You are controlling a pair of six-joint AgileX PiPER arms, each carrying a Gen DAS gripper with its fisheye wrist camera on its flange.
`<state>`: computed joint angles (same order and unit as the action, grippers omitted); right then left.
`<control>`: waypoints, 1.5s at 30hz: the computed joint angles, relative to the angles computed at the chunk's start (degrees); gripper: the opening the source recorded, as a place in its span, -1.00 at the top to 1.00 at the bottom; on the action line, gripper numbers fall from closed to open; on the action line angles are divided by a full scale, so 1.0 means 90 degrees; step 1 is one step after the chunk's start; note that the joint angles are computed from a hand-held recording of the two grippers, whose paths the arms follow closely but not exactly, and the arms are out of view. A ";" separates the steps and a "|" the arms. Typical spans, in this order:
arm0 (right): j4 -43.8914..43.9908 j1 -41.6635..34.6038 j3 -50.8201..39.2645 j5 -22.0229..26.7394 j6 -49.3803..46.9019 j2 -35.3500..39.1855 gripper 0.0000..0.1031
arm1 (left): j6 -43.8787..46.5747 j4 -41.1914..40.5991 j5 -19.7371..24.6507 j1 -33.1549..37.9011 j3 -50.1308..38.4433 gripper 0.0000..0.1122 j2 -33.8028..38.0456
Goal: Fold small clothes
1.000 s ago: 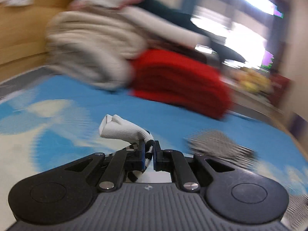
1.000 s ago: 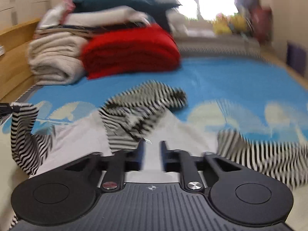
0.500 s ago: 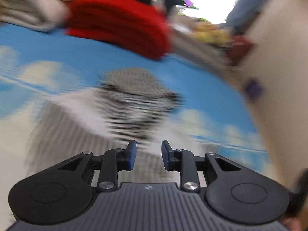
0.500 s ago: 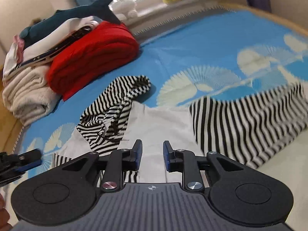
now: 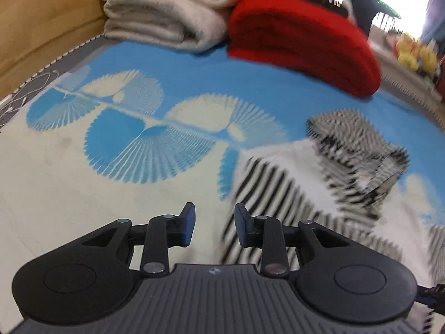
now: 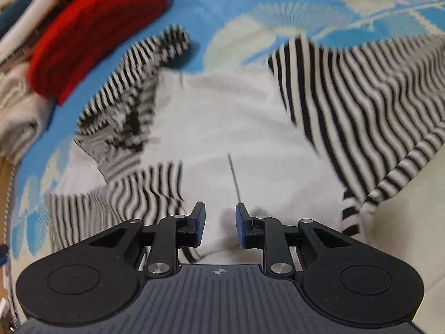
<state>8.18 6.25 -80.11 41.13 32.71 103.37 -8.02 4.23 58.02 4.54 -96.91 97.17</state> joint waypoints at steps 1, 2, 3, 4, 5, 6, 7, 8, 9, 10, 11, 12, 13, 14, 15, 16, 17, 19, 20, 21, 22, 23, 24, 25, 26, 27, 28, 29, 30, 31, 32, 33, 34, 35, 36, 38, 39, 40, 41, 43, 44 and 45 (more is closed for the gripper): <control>0.0008 -0.0001 -0.0078 0.0140 0.0028 0.0145 0.51 | 0.0061 -0.0116 0.0083 0.0089 -0.0094 0.40 0.0148; 0.0073 -0.0011 -0.0158 0.0298 0.0100 0.0291 0.51 | 0.0175 -0.0278 0.0080 0.0203 0.0029 0.40 0.0107; 0.0181 -0.0038 -0.0141 0.0294 0.0124 0.0353 0.50 | 0.0244 -0.0376 0.0170 0.0259 -0.0073 0.40 0.0213; 0.0195 -0.0025 -0.0081 0.0212 0.0215 0.0364 0.50 | 0.0422 -0.0511 0.0279 0.0394 -0.0088 0.40 0.0167; 0.0115 0.0016 -0.0086 0.0178 0.0274 0.0369 0.50 | 0.0551 -0.0612 0.0223 0.0446 0.0031 0.40 0.0112; 0.0032 0.0063 -0.0139 0.0191 0.0242 0.0384 0.61 | 0.0709 -0.0725 0.0189 0.0478 0.0080 0.40 0.0091; -0.0062 0.0117 -0.0157 0.0160 0.0210 0.0365 0.83 | 0.0854 -0.0817 0.0190 0.0487 0.0063 0.40 0.0112; -0.0140 0.0154 -0.0117 0.0057 0.0225 0.0306 0.83 | 0.0941 -0.0875 0.0172 0.0468 0.0071 0.40 0.0128; -0.0300 0.0189 -0.0056 -0.0052 0.0400 0.0214 0.84 | 0.1036 -0.0939 0.0208 0.0466 0.0033 0.40 0.0160; -0.0423 0.0214 0.0026 -0.0164 0.0578 0.0063 0.85 | 0.1092 -0.0986 0.0243 0.0456 0.0004 0.40 0.0202; -0.0355 0.0168 0.0125 -0.0347 0.0555 -0.0121 0.86 | 0.1103 -0.1018 0.0233 0.0429 0.0019 0.40 0.0235; -0.0345 0.0145 0.0260 -0.0603 0.0533 -0.0345 0.86 | 0.1148 -0.1077 0.0292 0.0420 -0.0013 0.40 0.0268; -0.0517 0.0155 0.0382 -0.0867 0.0584 -0.0579 0.86 | 0.1198 -0.1141 0.0351 0.0402 -0.0039 0.40 0.0298; -0.0771 0.0178 0.0469 -0.1075 0.0666 -0.0763 0.86 | 0.1310 -0.1238 0.0378 0.0412 -0.0054 0.40 0.0368; -0.1199 0.0220 0.0488 -0.1105 0.0852 -0.0896 0.86 | 0.1373 -0.1271 0.0382 0.0371 -0.0035 0.40 0.0387; -0.1768 0.0288 0.0416 -0.0880 0.1106 -0.0930 0.86 | 0.1476 -0.1274 0.0400 0.0312 -0.0002 0.40 0.0389; -0.2081 0.0311 0.0354 -0.0583 0.1215 -0.0894 0.86 | 0.1570 -0.1255 0.0375 0.0253 0.0035 0.40 0.0414; -0.1944 0.0189 0.0225 -0.0022 0.1003 -0.0605 0.84 | 0.1720 -0.1178 0.0442 0.0122 0.0092 0.40 0.0457; -0.1494 -0.0010 0.0220 0.0162 0.0772 -0.0447 0.83 | 0.1764 -0.1153 0.0452 0.0083 0.0115 0.40 0.0496; -0.1174 -0.0167 0.0254 0.0253 0.0720 -0.0375 0.77 | 0.1795 -0.1139 0.0488 0.0045 0.0138 0.40 0.0516; -0.1108 -0.0225 0.0330 0.0258 0.0858 -0.0387 0.75 | 0.1843 -0.1176 0.0516 0.0029 0.0161 0.40 0.0535; -0.1296 -0.0211 0.0366 0.0240 0.1091 -0.0431 0.75 | 0.1901 -0.1251 0.0530 0.0047 0.0189 0.40 0.0555; -0.1549 -0.0137 0.0392 0.0167 0.1270 -0.0488 0.75 | 0.1939 -0.1347 0.0581 0.0064 0.0197 0.40 0.0582; -0.1776 -0.0045 0.0426 0.0034 0.1380 -0.0565 0.75 | 0.2021 -0.1484 0.0628 0.0104 0.0220 0.40 0.0613; -0.1854 0.0023 0.0489 -0.0102 0.1360 -0.0646 0.74 | 0.2111 -0.1605 0.0647 0.0142 0.0259 0.40 0.0652; -0.1806 0.0052 0.0529 -0.0205 0.1202 -0.0712 0.71 | 0.2187 -0.1663 0.0692 0.0169 0.0296 0.40 0.0704; -0.1676 0.0082 0.0510 -0.0261 0.0972 -0.0701 0.67 | 0.2219 -0.1562 0.0789 0.0149 0.0300 0.40 0.0802; -0.1373 0.0064 0.0474 -0.0233 0.0647 -0.0633 0.65 | 0.2195 -0.1274 0.0866 0.0071 0.0342 0.39 0.0905; -0.1179 0.0102 0.0241 -0.0061 0.0547 -0.0383 0.58 | 0.2199 -0.1080 0.0829 0.0028 0.0440 0.33 0.0947; -0.0874 0.0031 0.0103 0.0211 0.0318 -0.0198 0.53 | 0.2239 -0.1033 0.0759 0.0031 0.0536 0.29 0.0942; -0.0645 -0.0059 -0.0038 0.0533 0.0165 0.0006 0.53 | 0.2251 -0.1044 0.0760 0.0039 0.0528 0.29 0.0930; -0.0609 -0.0118 -0.0097 0.0751 0.0219 0.0135 0.53 | 0.2230 -0.1038 0.0805 0.0026 0.0459 0.30 0.0909; -0.0696 -0.0136 -0.0072 0.0772 0.0380 0.0134 0.53 | 0.2258 -0.1098 0.0783 0.0031 0.0429 0.30 0.0848; -0.0761 -0.0134 -0.0108 0.0793 0.0445 0.0128 0.53 | 0.2332 -0.1250 0.0738 0.0053 0.0405 0.30 0.0761; -0.0833 -0.0121 -0.0170 0.0826 0.0422 0.0106 0.49 | 0.2440 -0.1440 0.0707 0.0091 0.0398 0.30 0.0710; -0.1139 -0.0068 -0.0198 0.0750 0.0446 0.0010 0.38 | 0.2489 -0.1514 0.0745 0.0069 0.0413 0.30 0.0751; -0.1218 -0.0104 0.0022 0.0641 0.0426 -0.0168 0.33 | 0.2369 -0.1287 0.0809 -0.0009 0.0426 0.30 0.0831; -0.1267 -0.0149 0.0033 0.0636 0.0455 -0.0222 0.32 | 0.2238 -0.1006 0.0853 -0.0097 0.0473 0.29 0.0921; -0.1233 -0.0221 0.0068 0.0641 0.0468 -0.0296 0.32 | 0.2220 -0.0959 0.0832 -0.0111 0.0526 0.29 0.0944; -0.1086 -0.0438 0.0149 0.0593 0.0436 -0.0428 0.32 | 0.2101 -0.0911 0.0908 -0.0161 0.0368 0.30 0.0952; -0.1078 -0.0528 0.0160 0.0623 0.0451 -0.0524 0.32 | 0.2053 -0.0923 0.0888 -0.0209 0.0259 0.30 0.0875; -0.1131 -0.0613 0.0169 0.0602 0.0487 -0.0584 0.31 | 0.2048 -0.0957 0.0803 -0.0242 0.0223 0.29 0.0768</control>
